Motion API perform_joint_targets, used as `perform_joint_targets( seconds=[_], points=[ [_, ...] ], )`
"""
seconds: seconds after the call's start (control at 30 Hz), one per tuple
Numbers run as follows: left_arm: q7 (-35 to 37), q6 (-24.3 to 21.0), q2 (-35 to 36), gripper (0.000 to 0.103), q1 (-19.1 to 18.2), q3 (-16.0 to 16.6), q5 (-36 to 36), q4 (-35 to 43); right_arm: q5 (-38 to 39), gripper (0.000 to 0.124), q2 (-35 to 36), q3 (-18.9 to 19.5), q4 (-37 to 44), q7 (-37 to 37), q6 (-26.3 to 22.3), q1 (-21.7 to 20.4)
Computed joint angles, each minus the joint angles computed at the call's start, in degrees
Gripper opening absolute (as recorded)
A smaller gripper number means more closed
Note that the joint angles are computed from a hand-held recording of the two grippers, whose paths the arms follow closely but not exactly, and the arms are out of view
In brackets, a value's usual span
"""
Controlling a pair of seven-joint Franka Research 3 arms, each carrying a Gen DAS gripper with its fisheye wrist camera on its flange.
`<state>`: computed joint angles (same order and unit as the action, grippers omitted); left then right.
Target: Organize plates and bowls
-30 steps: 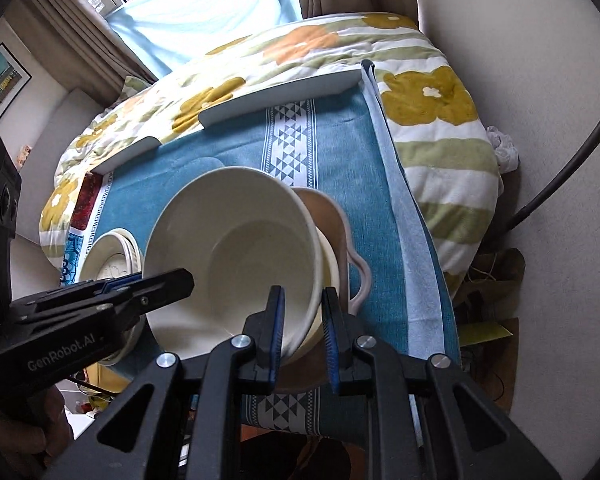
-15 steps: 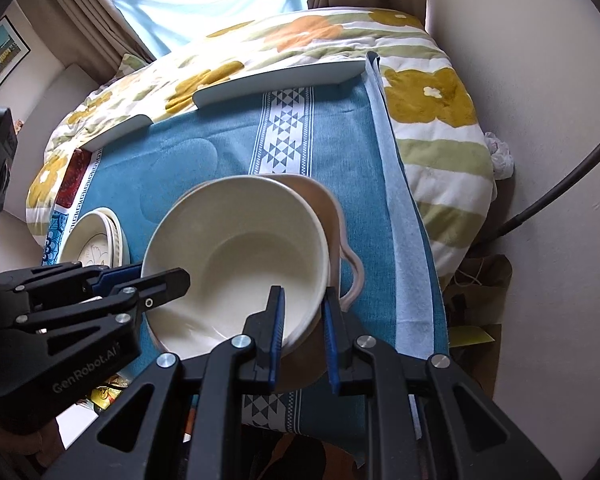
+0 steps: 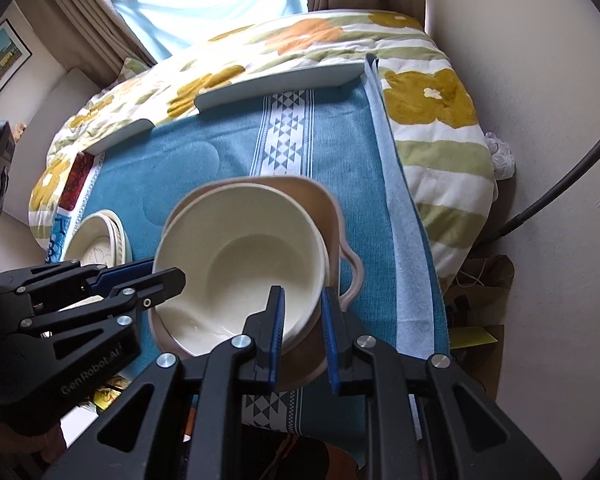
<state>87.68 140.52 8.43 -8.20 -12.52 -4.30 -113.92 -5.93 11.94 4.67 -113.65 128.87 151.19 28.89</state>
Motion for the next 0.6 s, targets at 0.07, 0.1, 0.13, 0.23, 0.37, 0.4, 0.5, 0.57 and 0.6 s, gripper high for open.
perform_joint_targets(
  seconds=[0.07,0.1,0.13,0.23,0.37,0.4,0.5,0.57,0.6],
  points=[
    [0.95,1.47,-1.52,0.015,0.26,-0.05,-0.90,-0.79,-0.62,0.017,-0.65,-0.08,0.06,-0.20,0.22,0.09],
    [1.72,2.16,-2.38,0.015,0.36,-0.06,-1.48,-1.13,-1.26,0.017,-0.97,-0.11,0.46,-0.37,-0.22,0.19],
    [2.29,2.77,-3.12,0.015,0.39,0.01,-1.94,-1.42,-1.99,0.017,-1.40,-0.15,0.58,-0.46,-0.31,0.25],
    [3.00,4.11,-5.20,0.019,0.28,0.53,-1.98,-1.93,-5.87,0.017,-2.95,-0.47,0.59,0.86,0.03,0.68],
    [3.40,9.48,-8.62,0.083,0.20,1.45,-0.59,-4.50,-11.31,0.056,-5.23,-0.31,0.04,2.43,0.95,0.49],
    [2.93,11.84,-9.59,0.086,0.26,1.81,0.17,-5.54,-15.29,0.077,-5.76,-0.68,0.04,4.98,0.32,0.83],
    [7.60,15.63,-11.60,0.094,0.06,3.00,-3.21,-7.41,-18.86,0.096,-7.38,-0.03,-1.37,5.34,2.23,-0.27],
    [9.75,16.13,-12.34,0.094,0.11,3.72,-3.24,-8.19,-17.81,0.096,-7.83,0.61,-1.74,3.05,2.25,-1.23],
    [10.62,15.60,-12.34,0.094,0.16,3.97,-2.76,-8.14,-17.19,0.096,-7.87,0.90,-1.62,1.63,1.35,-1.58]
  ],
)
